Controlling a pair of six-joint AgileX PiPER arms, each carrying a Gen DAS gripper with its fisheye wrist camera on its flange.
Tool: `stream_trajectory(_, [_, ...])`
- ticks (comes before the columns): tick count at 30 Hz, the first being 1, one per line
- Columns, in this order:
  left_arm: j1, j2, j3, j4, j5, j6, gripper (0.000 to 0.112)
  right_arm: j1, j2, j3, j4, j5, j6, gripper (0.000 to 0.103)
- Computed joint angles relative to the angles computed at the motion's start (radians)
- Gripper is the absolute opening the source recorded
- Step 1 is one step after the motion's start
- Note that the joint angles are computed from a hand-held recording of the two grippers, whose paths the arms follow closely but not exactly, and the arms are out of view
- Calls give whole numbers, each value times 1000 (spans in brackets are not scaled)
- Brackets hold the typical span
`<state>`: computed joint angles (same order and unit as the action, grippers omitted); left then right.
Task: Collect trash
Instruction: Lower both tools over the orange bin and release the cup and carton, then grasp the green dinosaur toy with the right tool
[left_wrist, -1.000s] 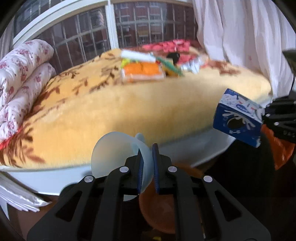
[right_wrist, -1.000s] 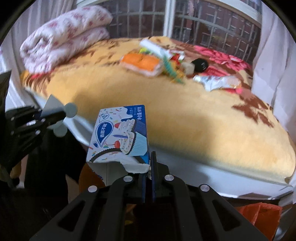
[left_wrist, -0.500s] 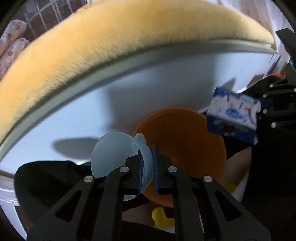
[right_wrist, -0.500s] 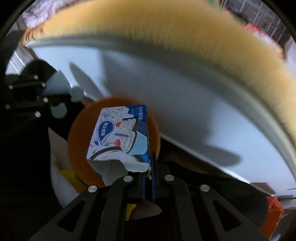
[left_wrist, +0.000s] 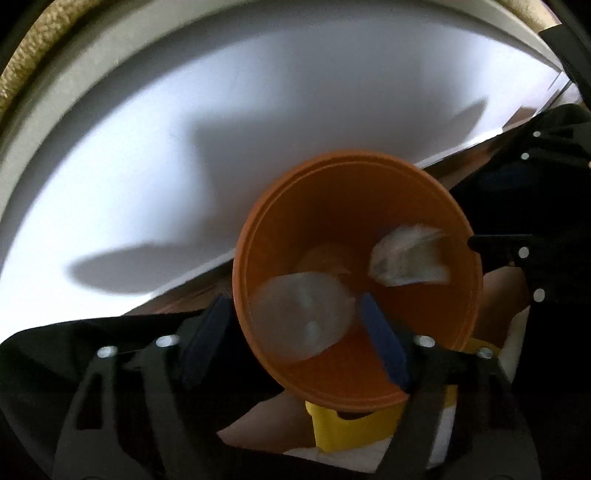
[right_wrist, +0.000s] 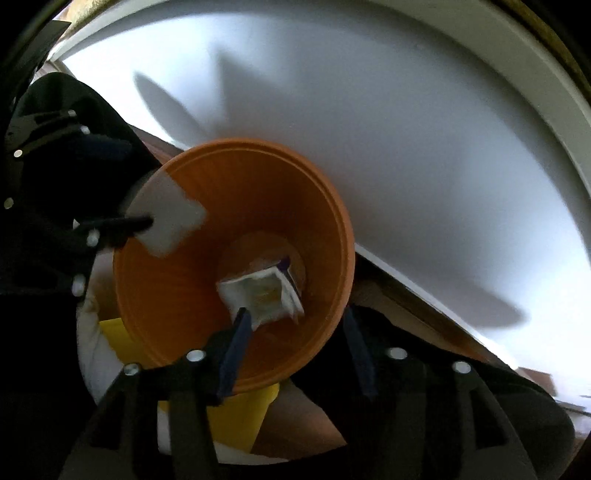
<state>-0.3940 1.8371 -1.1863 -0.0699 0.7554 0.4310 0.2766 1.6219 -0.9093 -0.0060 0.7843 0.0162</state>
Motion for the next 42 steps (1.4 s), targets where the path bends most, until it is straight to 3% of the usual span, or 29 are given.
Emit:
stream_trajectory(9, [-12,-55,50,-15,-22,0,73,-50,-82,48,-6,25,30,50])
stream_trajectory(16, [27,-149,98,-99,-44,112,73,-30,-220,86,-21,62,74,50])
stream_trajectory(19, [72,-221,76,-182,-9,226,73,-84,-336,14,23,142,-34,50])
stream_trajectory(22, [132,-291,13,-273,33,323,81,-172,-406,-128,97,200,-172,50])
stream_trajectory(25, [172,-305,-84,-337,47,342,84,-237,-354,-269,116,188,-220,50])
stream_trajectory(31, [175,-247,-202,-363,4,228,85,-268,-101,-567,14,97,-159,50])
stream_trajectory(39, [166,-205,-192,-407,-13,201,85,-222,276,-955,-165,161,-110,50])
stream_trajectory(42, [170,-194,-194,-422,-11,214,85,-211,346,-1030,-207,189,-113,50])
